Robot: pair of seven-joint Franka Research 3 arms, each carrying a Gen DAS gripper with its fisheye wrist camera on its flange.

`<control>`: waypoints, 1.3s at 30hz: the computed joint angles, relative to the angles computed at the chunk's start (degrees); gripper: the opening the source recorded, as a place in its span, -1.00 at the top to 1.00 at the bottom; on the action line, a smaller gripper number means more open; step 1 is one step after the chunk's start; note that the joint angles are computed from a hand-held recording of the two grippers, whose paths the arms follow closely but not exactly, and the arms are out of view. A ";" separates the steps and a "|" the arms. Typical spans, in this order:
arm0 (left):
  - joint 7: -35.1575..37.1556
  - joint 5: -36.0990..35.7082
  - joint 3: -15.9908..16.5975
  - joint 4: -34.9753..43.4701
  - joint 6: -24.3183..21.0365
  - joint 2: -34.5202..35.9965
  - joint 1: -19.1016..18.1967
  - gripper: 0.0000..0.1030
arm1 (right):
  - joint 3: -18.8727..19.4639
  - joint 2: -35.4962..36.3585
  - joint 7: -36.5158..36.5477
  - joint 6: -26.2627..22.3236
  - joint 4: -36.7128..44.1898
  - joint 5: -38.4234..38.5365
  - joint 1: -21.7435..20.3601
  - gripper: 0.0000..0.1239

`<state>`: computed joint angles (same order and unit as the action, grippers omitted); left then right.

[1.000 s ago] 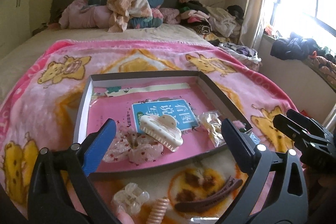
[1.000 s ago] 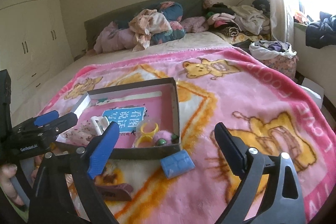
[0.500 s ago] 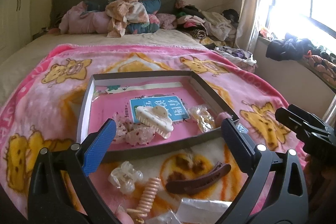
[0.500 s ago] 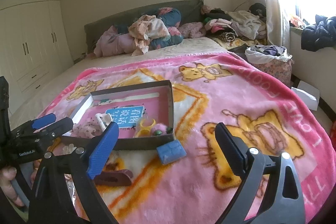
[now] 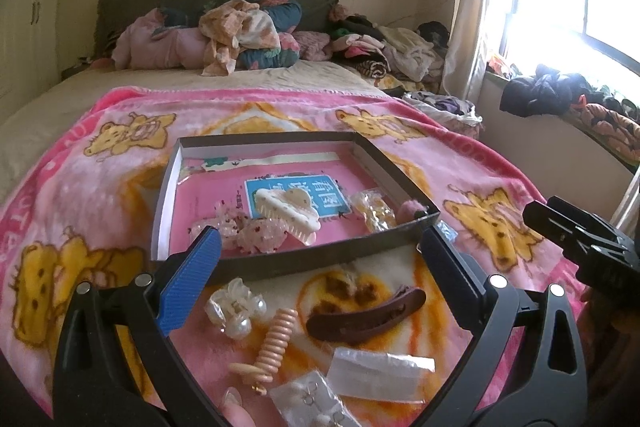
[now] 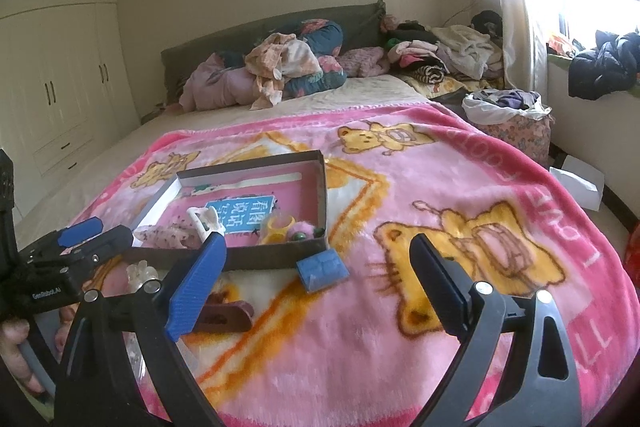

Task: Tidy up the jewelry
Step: 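Withdraw both open grippers from the tray toward the remaining items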

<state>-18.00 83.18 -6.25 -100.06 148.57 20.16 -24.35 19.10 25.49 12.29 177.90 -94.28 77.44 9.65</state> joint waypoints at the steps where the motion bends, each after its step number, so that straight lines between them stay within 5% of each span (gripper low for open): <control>1: -0.09 0.08 -0.02 -0.22 -0.15 -0.13 -0.11 -0.78 | 0.33 -0.17 -0.71 0.02 -0.28 0.74 -0.28 -0.46; 21: -3.99 1.04 -2.40 -7.65 -4.28 -4.12 -0.28 -0.78 | -4.48 -3.38 -10.09 -3.75 -6.23 9.50 4.27 -0.46; 39: -2.19 -5.57 -3.67 -14.86 -2.33 -6.62 3.04 -0.77 | -4.64 -2.36 -2.10 -6.93 -9.82 -4.01 6.06 -0.46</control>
<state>-20.19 77.62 -9.92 -114.92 146.24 13.54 -21.31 14.45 23.13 10.19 170.98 -104.10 73.44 15.71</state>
